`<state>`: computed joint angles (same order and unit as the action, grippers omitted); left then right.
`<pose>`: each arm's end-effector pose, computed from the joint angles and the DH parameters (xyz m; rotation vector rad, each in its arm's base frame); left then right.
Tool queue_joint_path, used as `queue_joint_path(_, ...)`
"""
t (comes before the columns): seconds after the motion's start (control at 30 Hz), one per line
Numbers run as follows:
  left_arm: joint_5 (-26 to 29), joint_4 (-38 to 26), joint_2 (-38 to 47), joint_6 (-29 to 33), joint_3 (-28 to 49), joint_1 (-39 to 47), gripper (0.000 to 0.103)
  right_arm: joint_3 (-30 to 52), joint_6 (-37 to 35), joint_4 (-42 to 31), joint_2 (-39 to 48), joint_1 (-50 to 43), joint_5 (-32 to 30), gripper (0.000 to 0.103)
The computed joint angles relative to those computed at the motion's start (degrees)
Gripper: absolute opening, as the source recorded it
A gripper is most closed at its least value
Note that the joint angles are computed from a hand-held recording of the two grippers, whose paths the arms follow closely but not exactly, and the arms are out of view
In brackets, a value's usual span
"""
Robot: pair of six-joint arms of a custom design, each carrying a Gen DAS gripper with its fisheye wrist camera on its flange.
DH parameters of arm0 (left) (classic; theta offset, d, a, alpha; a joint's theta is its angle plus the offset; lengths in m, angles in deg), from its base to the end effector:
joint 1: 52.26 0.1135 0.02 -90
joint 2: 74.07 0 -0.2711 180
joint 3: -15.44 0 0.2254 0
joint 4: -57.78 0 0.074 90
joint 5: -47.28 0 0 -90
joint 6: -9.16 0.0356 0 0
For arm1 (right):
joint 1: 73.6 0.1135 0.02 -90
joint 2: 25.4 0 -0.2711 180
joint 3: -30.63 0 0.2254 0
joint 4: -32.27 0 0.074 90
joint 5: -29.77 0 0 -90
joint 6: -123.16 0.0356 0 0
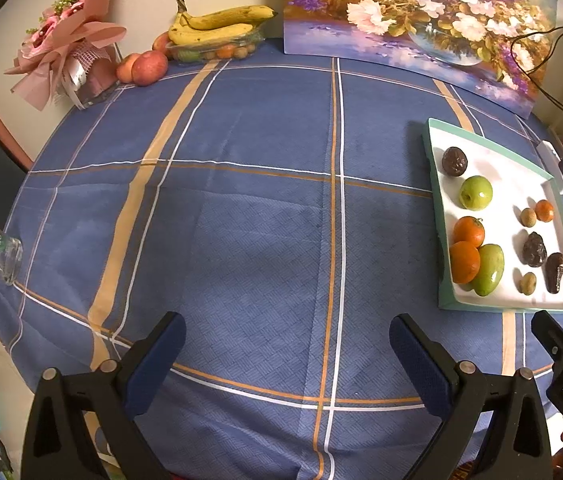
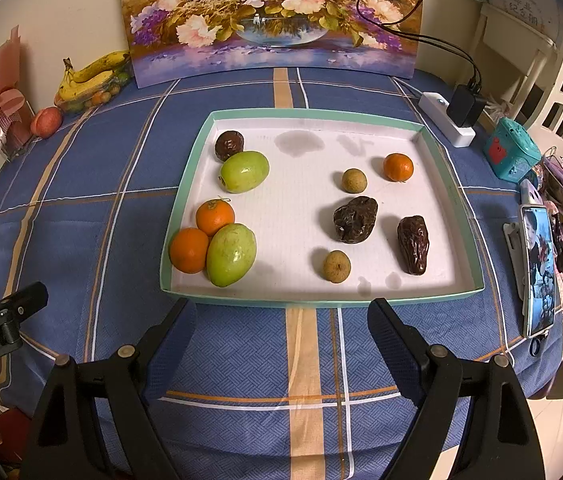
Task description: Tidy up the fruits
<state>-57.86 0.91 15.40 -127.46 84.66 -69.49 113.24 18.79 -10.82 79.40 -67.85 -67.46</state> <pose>0.2445 -0.0661 0.2009 -0.7532 2.7061 0.1492 0.3415 0.0389 0.1912 -0.5084 2.6516 0.1256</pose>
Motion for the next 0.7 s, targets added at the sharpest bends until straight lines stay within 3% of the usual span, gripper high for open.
queue_joint_path(0.7,0.6,0.1,-0.2,0.3,-0.4,0.9,0.103,0.0,-0.7,-0.2,0.3,0.0,0.2,0.088)
